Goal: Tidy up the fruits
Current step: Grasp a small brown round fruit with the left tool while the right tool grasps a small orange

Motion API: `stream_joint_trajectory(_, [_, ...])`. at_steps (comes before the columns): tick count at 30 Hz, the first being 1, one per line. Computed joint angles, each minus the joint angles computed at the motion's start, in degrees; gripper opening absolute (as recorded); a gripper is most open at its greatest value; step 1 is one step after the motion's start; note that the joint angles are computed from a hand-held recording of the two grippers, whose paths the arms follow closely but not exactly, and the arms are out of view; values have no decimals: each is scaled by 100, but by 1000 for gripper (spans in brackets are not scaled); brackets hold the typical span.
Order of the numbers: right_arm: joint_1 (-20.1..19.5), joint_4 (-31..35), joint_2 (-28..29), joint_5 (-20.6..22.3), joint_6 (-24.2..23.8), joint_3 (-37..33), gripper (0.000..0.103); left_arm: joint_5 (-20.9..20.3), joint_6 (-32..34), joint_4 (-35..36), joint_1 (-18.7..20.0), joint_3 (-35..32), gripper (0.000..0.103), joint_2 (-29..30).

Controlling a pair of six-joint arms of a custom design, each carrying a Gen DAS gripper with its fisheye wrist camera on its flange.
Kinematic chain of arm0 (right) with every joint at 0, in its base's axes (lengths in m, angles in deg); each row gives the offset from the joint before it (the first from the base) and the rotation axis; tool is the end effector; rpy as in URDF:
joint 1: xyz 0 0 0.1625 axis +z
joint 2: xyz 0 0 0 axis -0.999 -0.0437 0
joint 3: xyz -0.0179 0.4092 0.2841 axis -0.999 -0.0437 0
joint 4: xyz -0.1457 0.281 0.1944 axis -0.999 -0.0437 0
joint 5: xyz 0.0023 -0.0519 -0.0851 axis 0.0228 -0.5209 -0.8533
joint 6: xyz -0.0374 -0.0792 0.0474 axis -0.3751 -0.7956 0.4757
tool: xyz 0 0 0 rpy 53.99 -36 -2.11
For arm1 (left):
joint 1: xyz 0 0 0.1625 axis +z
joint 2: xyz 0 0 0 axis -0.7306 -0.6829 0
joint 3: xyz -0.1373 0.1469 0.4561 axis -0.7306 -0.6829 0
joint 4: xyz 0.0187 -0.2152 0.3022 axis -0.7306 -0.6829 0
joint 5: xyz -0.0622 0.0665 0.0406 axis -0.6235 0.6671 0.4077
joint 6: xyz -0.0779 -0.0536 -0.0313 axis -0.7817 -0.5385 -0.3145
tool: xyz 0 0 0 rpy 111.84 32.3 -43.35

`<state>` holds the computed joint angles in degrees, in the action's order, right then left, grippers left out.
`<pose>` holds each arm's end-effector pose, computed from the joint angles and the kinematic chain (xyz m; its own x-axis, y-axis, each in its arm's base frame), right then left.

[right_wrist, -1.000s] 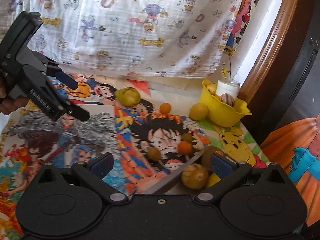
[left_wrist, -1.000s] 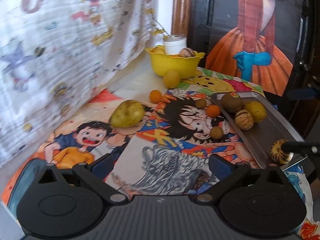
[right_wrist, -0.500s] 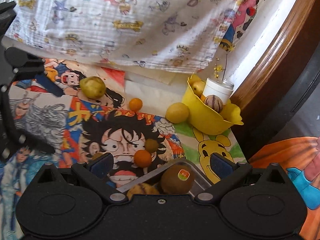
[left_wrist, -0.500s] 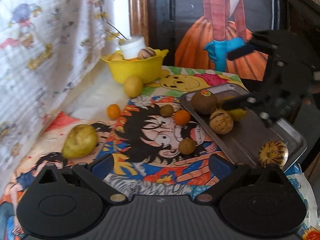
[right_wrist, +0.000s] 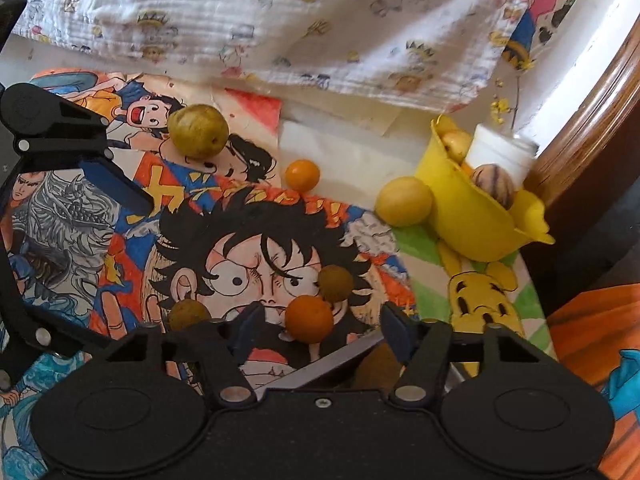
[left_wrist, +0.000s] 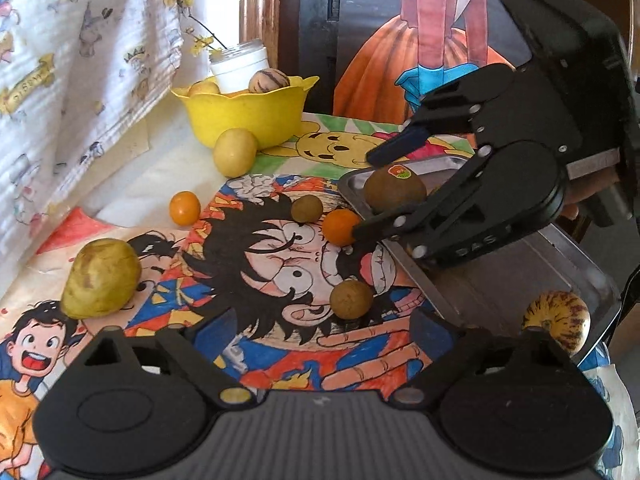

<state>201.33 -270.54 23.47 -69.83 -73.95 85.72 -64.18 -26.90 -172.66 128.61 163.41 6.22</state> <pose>0.3393 -0.6145 -0.0645 -0.3491 -0.4100 0.8426 -0.8090 0.5856 -0.0503 0.0541 -0.6192 0.2846 -0.4740 0.7733 -0.4211 0.8799 0.4336 -0.1943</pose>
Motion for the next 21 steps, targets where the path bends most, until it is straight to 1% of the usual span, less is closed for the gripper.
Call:
stream_joint_trajectory(3, [-41, 176, -5, 11, 111, -37, 50, -89, 15, 75, 6, -33, 86, 35])
stream_joint_trajectory(5, [-64, 229, -6, 22, 162, -57, 49, -147, 32, 105, 11, -43, 82, 53])
stream_joint_trajectory(7, [-90, 333, -27, 55, 276, -69, 45, -168, 34, 106, 6, -44, 79, 82])
stream_joint_trajectory(11, [-142, 508, -56, 126, 475, -90, 43, -144, -86, 131, -3, -84, 69, 156])
stream_joint_trajectory(15, [-202, 690, -67, 168, 645, -108, 42, -147, -183, 167, 2, -133, 62, 214])
stream_joint_trajectory(18, [-248, 757, -84, 248, 777, -99, 40, -175, -210, 210, 6, -160, 54, 252])
stream_joint_trajectory(20, [-275, 812, -98, 310, 859, -93, 37, -197, -278, 308, 9, -202, 45, 273])
stream_joint_trajectory(21, [-288, 840, -103, 339, 896, -91, 35, -208, -325, 382, 14, -233, 42, 282])
